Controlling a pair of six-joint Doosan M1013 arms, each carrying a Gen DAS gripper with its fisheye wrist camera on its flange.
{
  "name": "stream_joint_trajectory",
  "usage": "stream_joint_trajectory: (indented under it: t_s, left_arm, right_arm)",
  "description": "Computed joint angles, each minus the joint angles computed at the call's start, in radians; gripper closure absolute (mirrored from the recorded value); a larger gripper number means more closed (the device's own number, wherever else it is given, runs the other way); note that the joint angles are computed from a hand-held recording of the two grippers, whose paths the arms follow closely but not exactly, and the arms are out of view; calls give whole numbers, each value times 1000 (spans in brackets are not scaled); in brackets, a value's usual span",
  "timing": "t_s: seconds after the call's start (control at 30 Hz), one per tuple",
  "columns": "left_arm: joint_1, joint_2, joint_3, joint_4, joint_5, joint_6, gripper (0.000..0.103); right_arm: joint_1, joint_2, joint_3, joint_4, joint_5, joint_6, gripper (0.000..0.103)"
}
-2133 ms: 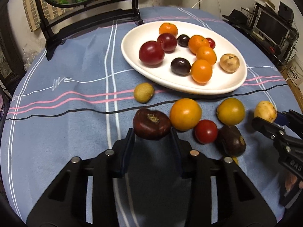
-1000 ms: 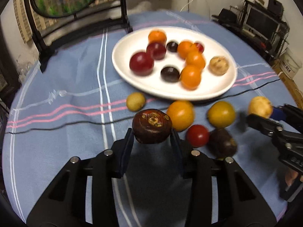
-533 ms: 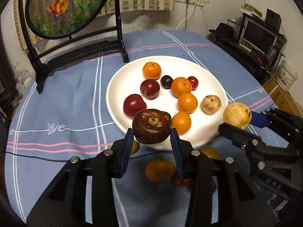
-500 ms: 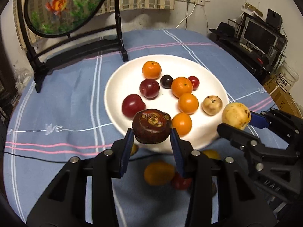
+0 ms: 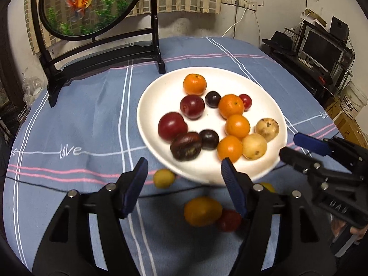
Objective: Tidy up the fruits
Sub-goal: 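Carry the pale fruit and dark fruit onto the white plate and open both tools, then grasp a small yellow-green fruit with the left tool while the right tool grasps an olive-green fruit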
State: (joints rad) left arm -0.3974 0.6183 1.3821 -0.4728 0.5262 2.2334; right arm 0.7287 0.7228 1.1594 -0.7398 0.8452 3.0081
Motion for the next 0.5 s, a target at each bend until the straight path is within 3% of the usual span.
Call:
stream_joint_trajectory:
  t_s: [0.27,0.5]
  left_arm:
    - [13,-62,106,-67,-8,84,28]
    - [6,-103,198,-75,12,137,27]
  right_arm:
    - [30,-33,66,-15,-10,94,60]
    - [38,-43,122,4,-82,167,60]
